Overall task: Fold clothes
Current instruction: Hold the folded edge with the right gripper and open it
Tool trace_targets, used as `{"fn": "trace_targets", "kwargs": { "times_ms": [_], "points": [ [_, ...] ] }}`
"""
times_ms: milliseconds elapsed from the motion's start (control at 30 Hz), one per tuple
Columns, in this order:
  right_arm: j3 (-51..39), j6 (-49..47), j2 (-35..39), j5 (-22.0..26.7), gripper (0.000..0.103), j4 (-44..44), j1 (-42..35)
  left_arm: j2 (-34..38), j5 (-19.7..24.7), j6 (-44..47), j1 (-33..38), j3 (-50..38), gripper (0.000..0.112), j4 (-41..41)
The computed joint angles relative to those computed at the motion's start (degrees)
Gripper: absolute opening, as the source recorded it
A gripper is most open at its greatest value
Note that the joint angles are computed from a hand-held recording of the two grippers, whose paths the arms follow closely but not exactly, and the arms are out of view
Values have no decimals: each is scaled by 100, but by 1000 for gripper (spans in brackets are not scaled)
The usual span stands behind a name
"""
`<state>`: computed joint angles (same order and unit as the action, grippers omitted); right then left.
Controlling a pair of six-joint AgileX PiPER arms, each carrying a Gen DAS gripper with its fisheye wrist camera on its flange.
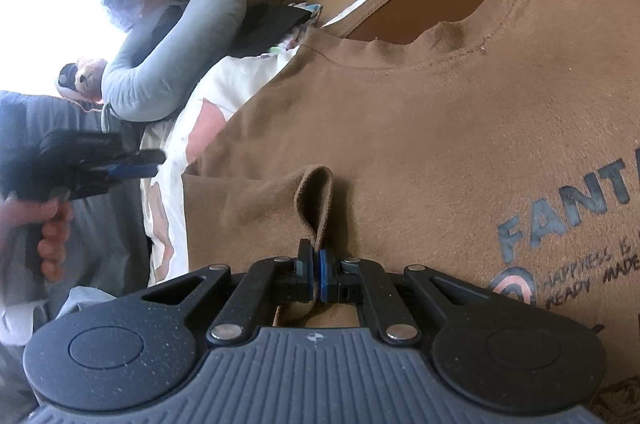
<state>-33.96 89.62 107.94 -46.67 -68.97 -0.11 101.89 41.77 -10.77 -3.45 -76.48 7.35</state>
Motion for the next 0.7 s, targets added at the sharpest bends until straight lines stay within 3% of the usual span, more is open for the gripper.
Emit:
{"fn": "trace_targets", "kwargs": {
  "times_ms": [133, 367, 700],
  "points": [
    [85, -58, -78, 34, 2, 150, 51, 37, 108, 418, -2, 141, 20, -291],
    [309, 38, -230, 82, 1, 222, 34, -101, -461, 863, -108, 736, 21, -917],
    [329, 108, -340, 216, 0, 110, 91, 477, -605, 20, -596, 449, 22, 443]
  ]
}}
